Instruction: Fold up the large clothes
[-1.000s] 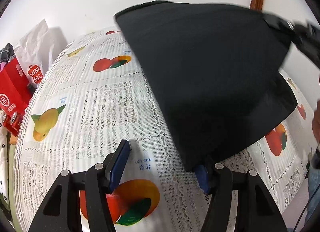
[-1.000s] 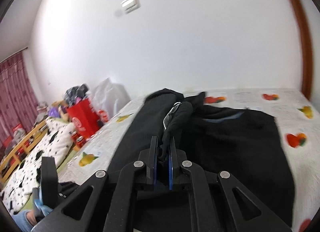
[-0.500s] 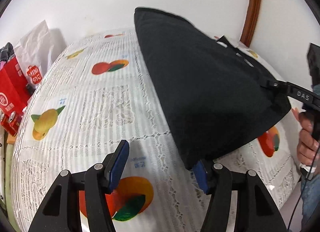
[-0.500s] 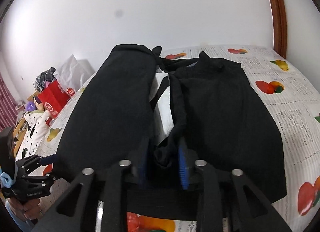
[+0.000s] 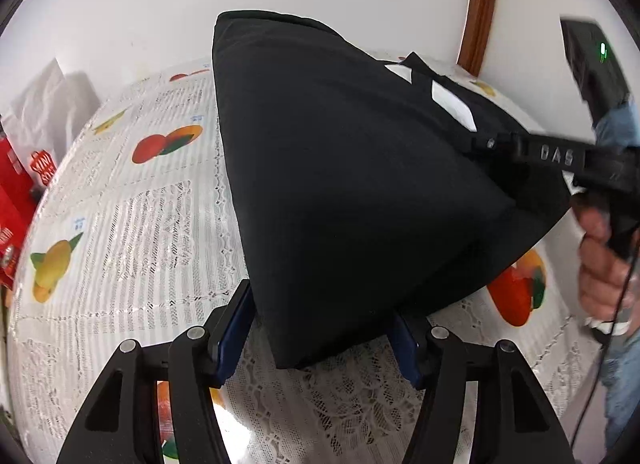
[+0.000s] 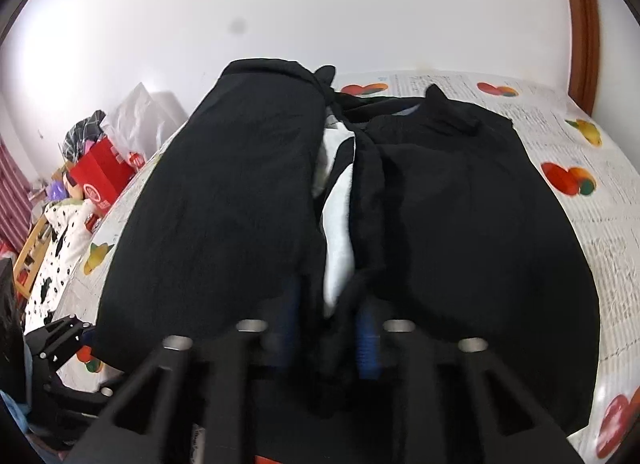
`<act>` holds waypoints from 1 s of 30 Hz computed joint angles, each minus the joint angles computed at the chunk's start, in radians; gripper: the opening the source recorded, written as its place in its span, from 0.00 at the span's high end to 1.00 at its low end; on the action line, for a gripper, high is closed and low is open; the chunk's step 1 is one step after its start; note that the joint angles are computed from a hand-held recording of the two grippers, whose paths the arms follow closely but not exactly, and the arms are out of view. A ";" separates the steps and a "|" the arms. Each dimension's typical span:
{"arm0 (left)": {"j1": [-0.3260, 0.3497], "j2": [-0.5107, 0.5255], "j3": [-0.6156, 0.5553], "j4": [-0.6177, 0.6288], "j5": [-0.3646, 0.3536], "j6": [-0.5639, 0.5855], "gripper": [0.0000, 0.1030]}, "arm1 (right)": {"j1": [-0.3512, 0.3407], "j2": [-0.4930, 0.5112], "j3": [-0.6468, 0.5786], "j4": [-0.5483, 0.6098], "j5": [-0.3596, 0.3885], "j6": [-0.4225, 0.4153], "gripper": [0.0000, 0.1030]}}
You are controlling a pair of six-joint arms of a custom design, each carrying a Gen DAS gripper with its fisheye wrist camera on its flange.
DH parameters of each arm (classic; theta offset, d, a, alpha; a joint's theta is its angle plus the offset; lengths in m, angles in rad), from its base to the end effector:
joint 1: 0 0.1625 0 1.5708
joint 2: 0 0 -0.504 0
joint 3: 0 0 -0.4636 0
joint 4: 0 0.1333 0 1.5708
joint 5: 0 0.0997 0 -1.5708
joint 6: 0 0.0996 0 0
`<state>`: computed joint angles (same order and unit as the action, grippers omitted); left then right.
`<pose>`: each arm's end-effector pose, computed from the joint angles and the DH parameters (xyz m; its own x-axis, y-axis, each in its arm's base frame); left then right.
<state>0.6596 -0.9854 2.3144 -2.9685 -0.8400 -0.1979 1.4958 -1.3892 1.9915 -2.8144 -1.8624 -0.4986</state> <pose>-0.2680 -0.4606 0.0653 -0.6379 0.4292 -0.6394 0.6762 0.7096 -0.1982 0.0587 -0.6161 0.3788 -0.8562 -0.1685 0.4884 -0.3978 0.8181 -0.4152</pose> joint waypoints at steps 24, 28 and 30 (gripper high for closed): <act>0.003 0.020 -0.032 0.013 -0.043 -0.018 0.42 | -0.169 -0.168 0.053 0.002 0.251 0.038 0.57; -0.001 0.049 -0.056 0.014 -0.060 -0.014 0.42 | -0.143 -0.123 0.020 0.032 0.187 0.048 0.53; -0.017 0.074 -0.062 0.020 -0.015 -0.016 0.39 | -0.125 -0.100 0.009 0.023 0.132 0.040 0.56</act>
